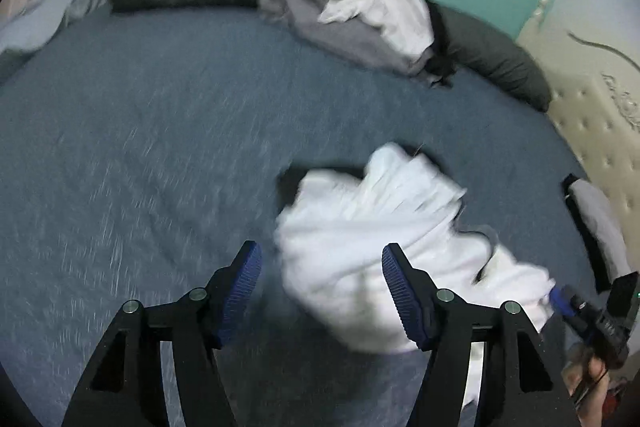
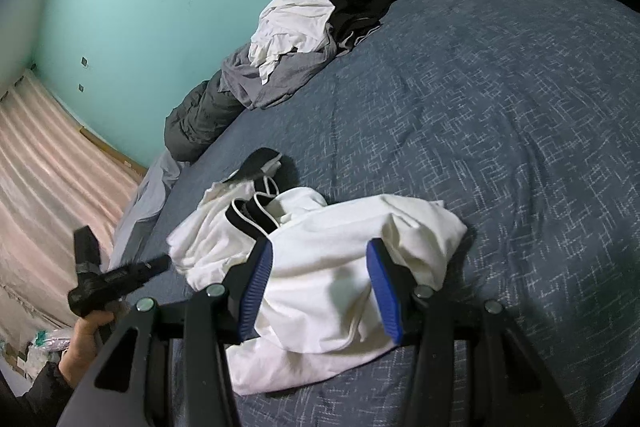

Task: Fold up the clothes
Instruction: 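Grasp the white garment's black-trimmed edge with the left gripper and lift it, then spread the white garment with the left gripper while the right gripper grasps its black-trimmed edge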

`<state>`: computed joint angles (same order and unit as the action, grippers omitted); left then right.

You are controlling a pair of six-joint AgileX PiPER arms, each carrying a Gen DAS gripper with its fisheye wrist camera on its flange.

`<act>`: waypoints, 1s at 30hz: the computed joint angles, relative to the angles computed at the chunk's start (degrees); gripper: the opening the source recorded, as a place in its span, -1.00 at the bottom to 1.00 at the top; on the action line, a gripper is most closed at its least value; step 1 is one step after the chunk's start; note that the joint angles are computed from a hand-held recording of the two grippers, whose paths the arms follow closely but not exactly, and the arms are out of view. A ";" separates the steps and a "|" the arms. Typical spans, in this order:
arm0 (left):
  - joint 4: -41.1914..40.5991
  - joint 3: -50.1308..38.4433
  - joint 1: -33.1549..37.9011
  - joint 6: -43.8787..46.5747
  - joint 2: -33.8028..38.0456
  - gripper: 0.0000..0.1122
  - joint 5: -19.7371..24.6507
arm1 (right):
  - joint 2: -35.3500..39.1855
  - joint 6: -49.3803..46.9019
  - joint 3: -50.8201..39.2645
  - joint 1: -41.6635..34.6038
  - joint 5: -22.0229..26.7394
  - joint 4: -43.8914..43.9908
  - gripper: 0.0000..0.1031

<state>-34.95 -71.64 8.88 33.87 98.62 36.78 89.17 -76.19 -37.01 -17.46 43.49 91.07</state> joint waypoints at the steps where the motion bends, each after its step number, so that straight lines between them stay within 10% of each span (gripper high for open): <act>1: 1.58 -1.62 -1.59 -1.37 0.90 0.19 -0.07 | -0.07 0.04 0.04 -0.08 -0.06 0.04 -0.04; 15: 24.86 -22.63 -19.86 -20.00 18.33 0.16 5.04 | 0.35 0.50 -0.20 -0.98 0.22 0.43 0.04; 17: 23.56 -23.19 -19.41 -19.94 19.18 -0.61 5.12 | 0.54 0.57 -0.38 -1.21 0.40 0.33 0.04; 20: 15.76 -21.04 -17.67 -15.24 17.44 -0.85 5.71 | 0.53 0.73 -0.43 -1.50 0.72 0.32 0.04; 30: 0.88 -10.53 -15.69 -2.81 10.64 -0.67 9.90 | 0.78 0.70 -0.52 -0.49 -0.22 0.57 0.04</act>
<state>-34.07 -82.17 -6.81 31.06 109.26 46.68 89.95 -75.50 -37.53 -17.94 43.27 91.64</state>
